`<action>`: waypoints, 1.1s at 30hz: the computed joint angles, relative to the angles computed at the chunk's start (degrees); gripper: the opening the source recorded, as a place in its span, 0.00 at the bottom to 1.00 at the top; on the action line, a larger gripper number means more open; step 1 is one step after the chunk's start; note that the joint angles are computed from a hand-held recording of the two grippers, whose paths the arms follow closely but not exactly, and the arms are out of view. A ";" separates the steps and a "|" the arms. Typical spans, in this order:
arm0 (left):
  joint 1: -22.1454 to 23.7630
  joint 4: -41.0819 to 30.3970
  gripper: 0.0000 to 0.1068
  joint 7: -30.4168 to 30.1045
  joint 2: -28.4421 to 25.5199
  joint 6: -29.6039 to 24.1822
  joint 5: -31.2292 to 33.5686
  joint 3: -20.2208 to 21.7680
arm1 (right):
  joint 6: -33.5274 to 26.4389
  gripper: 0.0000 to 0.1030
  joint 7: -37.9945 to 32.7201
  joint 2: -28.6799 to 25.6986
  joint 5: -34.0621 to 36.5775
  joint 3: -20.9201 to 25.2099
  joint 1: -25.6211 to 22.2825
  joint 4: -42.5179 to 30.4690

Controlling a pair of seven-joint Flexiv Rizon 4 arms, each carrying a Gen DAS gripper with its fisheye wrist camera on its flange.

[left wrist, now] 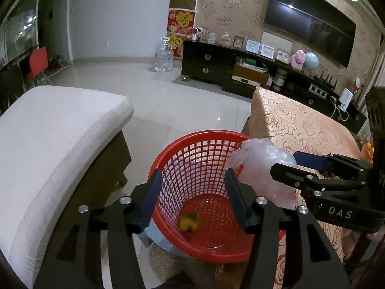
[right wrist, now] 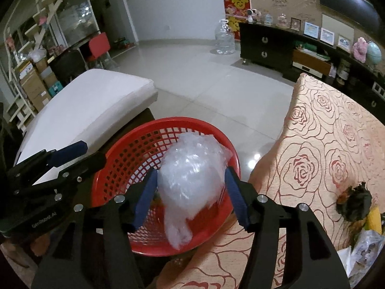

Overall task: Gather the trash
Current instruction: 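Drop the sponge into the basket with the left tool while the right tool drops the plastic bag in, then move the left tool back to the bed and grasp the white tissue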

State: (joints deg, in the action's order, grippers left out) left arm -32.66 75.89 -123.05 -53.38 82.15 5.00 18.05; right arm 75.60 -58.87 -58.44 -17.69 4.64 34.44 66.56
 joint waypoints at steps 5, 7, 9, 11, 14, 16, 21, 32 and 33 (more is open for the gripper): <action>-0.92 0.38 0.62 -1.45 0.23 0.03 0.35 1.23 | 2.39 0.61 1.62 1.35 0.04 -1.58 0.51 2.67; -1.62 0.63 0.67 -2.61 0.37 0.04 0.59 2.29 | 3.81 0.65 2.71 2.01 -0.20 -2.65 0.87 4.02; -1.94 0.85 0.69 -3.41 0.59 -0.01 0.78 2.74 | 4.91 0.66 3.61 2.61 -0.56 -3.39 1.07 5.21; -2.11 0.91 0.73 -4.00 0.74 -0.22 1.04 3.04 | 6.73 0.66 4.72 3.46 -0.92 -4.56 1.45 7.04; -2.68 0.82 0.75 -5.21 0.78 -0.29 1.66 3.82 | 9.33 0.70 7.20 4.80 -1.60 -7.61 2.77 10.00; -2.93 0.55 0.76 -5.65 0.73 -0.39 2.13 3.97 | 11.18 0.72 9.20 5.73 -1.91 -9.97 3.85 12.31; -3.24 -0.69 0.77 -5.94 0.35 -0.63 3.17 3.76 | 14.96 0.76 14.65 8.13 -1.79 -16.65 7.38 18.69; -2.65 -4.15 0.77 -2.24 -1.40 -1.27 3.98 -0.64 | 20.76 0.78 20.87 12.13 3.92 -33.36 18.30 33.78; -2.70 -4.71 0.77 -1.49 -1.70 -1.50 3.95 -1.16 | 20.93 0.78 21.02 12.30 4.75 -34.93 19.52 35.12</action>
